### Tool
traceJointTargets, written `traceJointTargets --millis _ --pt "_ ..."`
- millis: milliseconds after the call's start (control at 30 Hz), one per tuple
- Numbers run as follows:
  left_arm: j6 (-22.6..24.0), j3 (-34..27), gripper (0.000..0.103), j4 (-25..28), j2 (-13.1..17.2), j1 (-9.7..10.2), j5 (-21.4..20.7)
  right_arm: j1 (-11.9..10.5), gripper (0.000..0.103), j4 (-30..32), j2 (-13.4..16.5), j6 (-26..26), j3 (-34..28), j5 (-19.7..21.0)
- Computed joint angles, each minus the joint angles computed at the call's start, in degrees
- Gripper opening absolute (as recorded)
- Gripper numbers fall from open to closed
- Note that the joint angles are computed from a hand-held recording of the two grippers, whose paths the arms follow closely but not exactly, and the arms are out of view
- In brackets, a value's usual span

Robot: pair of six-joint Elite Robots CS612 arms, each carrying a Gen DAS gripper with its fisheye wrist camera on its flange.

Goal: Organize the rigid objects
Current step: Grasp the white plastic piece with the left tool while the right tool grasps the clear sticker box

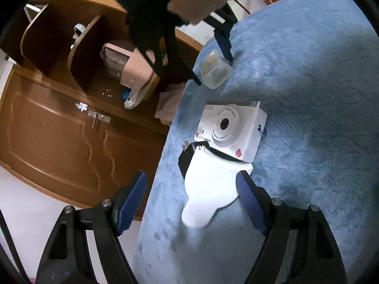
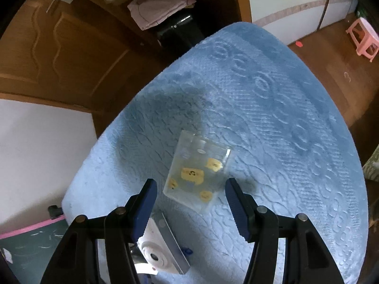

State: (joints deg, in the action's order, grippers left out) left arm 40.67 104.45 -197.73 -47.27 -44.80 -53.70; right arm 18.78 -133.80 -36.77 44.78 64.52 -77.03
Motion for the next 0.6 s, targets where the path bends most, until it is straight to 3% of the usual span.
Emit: traceJointTargets --millis 200,367,600 --pt "-0.39 -0.96 0.08 3.6 0.34 0.12 -1.61 0.62 0.061 3.54 1.4 -0.54 -2.78 -2.3" --pt "-7.55 -2.11 0.081 10.84 -0.85 1.09 -4.39 0.92 0.061 5.78 2.12 -1.13 -4.47 -3.74" --pt "-12.23 -3.39 0.081 17.4 -1.66 1.91 -7.72 1.74 0.061 11.78 4.33 -2.96 -9.38 -7.37"
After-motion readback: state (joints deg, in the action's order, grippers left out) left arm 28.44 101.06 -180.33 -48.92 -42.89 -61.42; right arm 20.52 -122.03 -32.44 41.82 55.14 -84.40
